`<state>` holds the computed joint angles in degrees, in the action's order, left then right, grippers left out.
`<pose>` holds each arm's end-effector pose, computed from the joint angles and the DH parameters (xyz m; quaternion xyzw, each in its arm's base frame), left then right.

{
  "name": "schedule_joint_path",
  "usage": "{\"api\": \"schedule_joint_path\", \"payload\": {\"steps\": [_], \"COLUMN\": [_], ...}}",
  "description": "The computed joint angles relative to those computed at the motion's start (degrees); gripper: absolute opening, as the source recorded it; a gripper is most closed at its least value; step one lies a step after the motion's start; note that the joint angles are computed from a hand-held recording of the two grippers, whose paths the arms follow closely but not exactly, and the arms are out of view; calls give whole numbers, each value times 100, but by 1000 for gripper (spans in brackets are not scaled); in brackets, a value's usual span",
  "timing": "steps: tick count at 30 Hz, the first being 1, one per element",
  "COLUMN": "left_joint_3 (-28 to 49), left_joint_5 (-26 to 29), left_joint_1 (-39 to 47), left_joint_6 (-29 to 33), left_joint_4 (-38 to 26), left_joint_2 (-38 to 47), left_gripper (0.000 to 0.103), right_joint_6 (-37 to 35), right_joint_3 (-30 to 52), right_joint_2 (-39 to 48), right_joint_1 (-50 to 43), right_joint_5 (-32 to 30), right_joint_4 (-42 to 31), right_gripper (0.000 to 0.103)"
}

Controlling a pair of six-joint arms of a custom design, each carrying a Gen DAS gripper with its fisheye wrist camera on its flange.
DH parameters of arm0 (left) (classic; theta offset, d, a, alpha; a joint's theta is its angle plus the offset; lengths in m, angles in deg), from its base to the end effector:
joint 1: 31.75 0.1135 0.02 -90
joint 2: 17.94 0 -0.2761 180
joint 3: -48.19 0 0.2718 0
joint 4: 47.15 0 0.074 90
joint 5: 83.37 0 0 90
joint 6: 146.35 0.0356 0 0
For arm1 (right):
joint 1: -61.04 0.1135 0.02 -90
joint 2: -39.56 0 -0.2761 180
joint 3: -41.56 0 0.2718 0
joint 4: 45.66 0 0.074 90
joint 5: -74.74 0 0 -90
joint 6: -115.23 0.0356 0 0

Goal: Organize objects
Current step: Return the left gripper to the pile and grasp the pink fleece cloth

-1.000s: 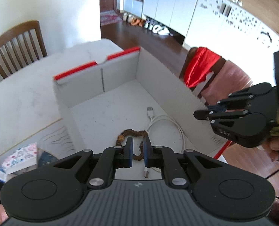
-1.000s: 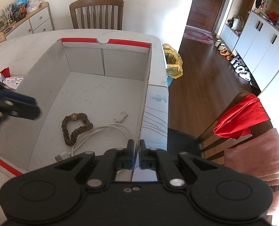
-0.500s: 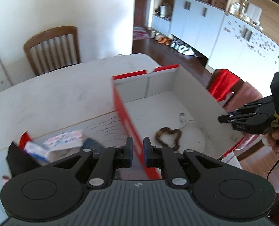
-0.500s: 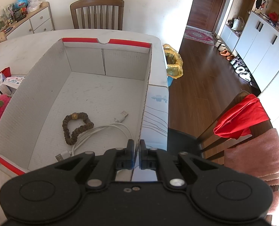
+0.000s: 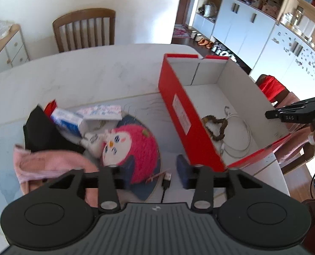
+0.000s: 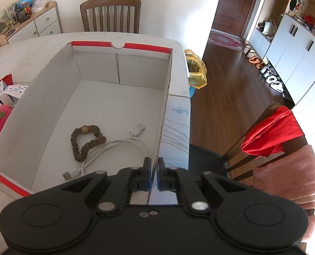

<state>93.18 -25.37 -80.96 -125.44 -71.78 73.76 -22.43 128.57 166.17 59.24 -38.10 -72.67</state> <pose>0.1762 -0.1754 0.0929 -0.2078 0.9266 0.0057 0.3134 0.4367 0.0001 0.0638 -0.4109 0.8684 0.0930 0.2616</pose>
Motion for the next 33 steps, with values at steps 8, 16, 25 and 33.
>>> {"api": "schedule_joint_path", "payload": {"steps": [8,16,25,33], "left_joint_3": [-335,-636,-433,-199], "left_joint_5": [-25,54,190,17], "left_joint_1": [-268,-81,180,155], "left_joint_6": [-1199,-1668,-1369,-1292], "left_joint_4": [-90,566,1042,714], "left_joint_2": [335,1026,2172,2513], "left_gripper": [72,99,100,100], "right_joint_6": [-76,-94,-126,-151], "right_joint_3": [-57,-68,-64,-51], "right_joint_2": [-42,-41,-37,-45], "right_joint_1": [-18,-16,-10,-25], "right_joint_5": [-10,4,32,46], "right_joint_4": [-2,-3,1,-27], "right_gripper": [6,7,7,7]}}
